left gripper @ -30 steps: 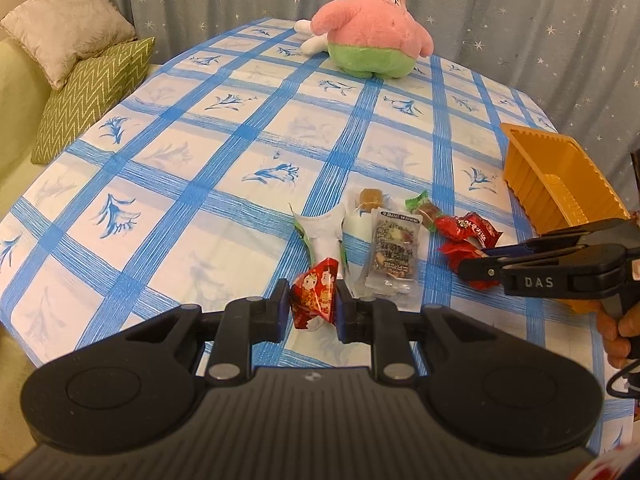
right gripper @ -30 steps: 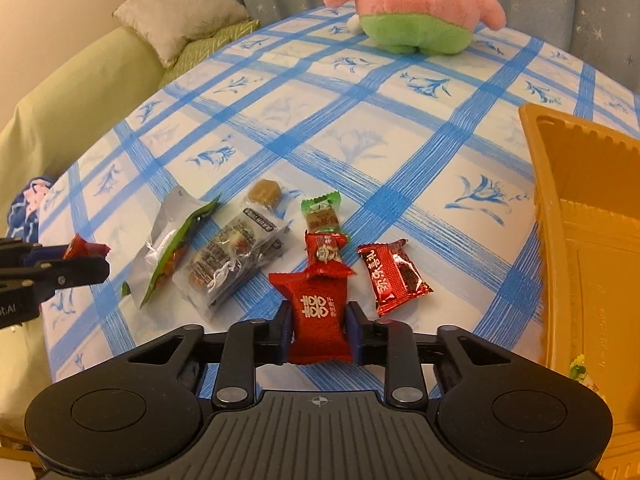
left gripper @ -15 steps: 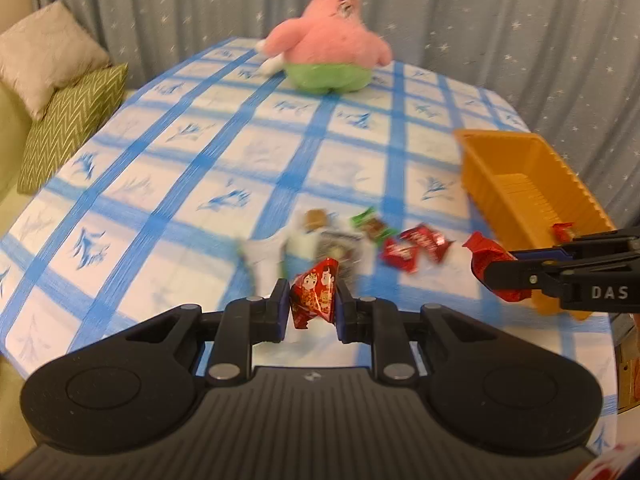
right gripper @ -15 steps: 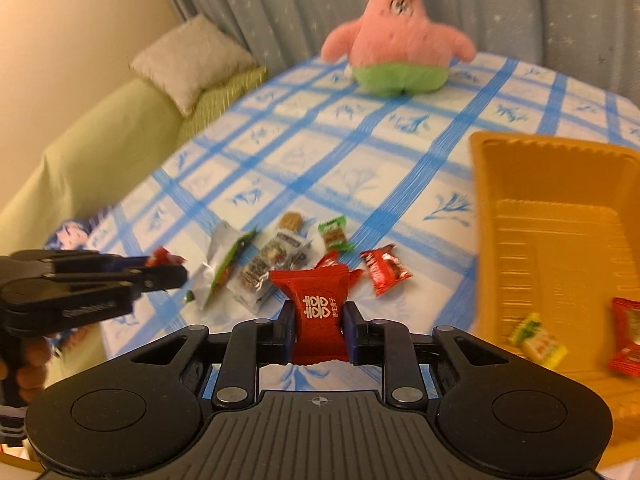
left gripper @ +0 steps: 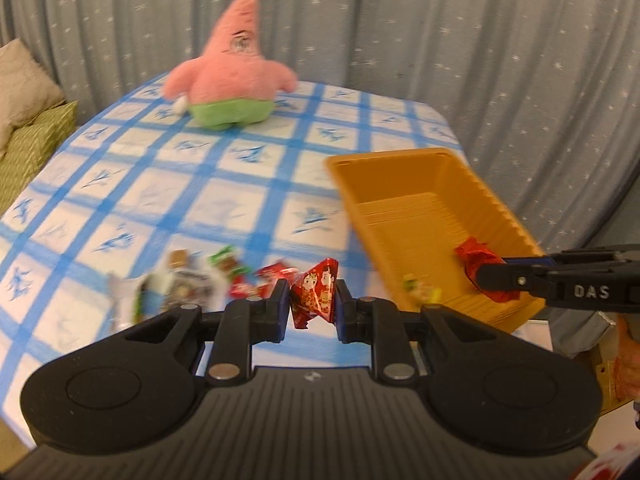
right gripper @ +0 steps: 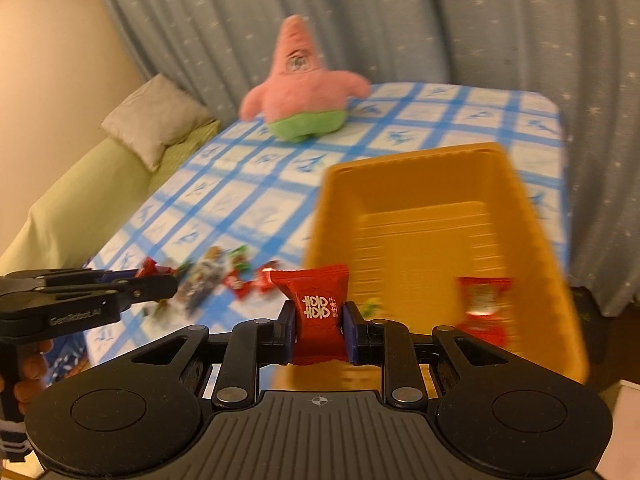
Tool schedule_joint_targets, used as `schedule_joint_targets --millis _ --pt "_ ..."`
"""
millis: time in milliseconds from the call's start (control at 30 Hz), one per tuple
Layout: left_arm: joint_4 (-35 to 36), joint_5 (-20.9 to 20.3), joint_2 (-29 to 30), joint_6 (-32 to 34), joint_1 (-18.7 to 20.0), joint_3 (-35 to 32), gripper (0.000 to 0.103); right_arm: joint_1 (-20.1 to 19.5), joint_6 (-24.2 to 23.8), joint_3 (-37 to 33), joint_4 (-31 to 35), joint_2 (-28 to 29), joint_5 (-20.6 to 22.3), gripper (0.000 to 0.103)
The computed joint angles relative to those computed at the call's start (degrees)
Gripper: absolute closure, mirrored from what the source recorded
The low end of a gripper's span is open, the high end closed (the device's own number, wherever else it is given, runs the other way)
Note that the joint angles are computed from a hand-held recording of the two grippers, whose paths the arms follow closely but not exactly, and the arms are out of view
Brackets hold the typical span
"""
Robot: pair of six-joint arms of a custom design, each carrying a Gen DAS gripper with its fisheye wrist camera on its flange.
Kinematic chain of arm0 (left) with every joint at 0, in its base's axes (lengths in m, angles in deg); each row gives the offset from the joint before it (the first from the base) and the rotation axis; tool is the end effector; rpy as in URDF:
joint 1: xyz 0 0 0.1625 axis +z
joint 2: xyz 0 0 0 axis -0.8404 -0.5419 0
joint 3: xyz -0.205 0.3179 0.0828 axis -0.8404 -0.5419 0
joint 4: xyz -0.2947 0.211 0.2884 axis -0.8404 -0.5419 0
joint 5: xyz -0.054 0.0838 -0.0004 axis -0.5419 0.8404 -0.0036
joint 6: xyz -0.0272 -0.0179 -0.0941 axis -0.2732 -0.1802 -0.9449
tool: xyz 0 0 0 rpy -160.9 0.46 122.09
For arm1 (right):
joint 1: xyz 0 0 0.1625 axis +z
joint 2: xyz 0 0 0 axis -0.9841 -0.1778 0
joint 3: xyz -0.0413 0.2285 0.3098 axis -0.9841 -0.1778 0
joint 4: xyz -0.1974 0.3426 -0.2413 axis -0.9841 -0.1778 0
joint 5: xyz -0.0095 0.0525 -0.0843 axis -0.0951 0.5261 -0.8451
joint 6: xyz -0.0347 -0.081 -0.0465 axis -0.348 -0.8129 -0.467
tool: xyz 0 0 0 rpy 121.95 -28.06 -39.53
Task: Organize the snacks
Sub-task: 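Carry both packets over the tray and open the left tool to drop its packet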
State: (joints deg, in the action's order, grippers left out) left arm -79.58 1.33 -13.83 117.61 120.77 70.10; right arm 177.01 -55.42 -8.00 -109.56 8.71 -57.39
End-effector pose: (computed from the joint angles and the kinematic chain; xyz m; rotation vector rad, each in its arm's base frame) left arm -0.2512 -0.8834 0.1664 1.1664 2.4691 -0.5493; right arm 0.1836 -0.7595 0.2103 -0.0070 -2.4417 1.1665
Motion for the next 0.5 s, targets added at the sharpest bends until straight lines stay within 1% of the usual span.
schedule_joint_targets --millis 233,500 --pt "-1.4 -1.1 1.9 -0.6 -2.4 1.4 0.083 -2.5 -2.4 3.1 -1.5 -4.1 0.3 0.078" --pt "0.8 -0.3 7.9 -1.6 -3.9 -5.1 0.083 -4.7 -3.9 2.1 -0.6 -4.8 1.8 0.078"
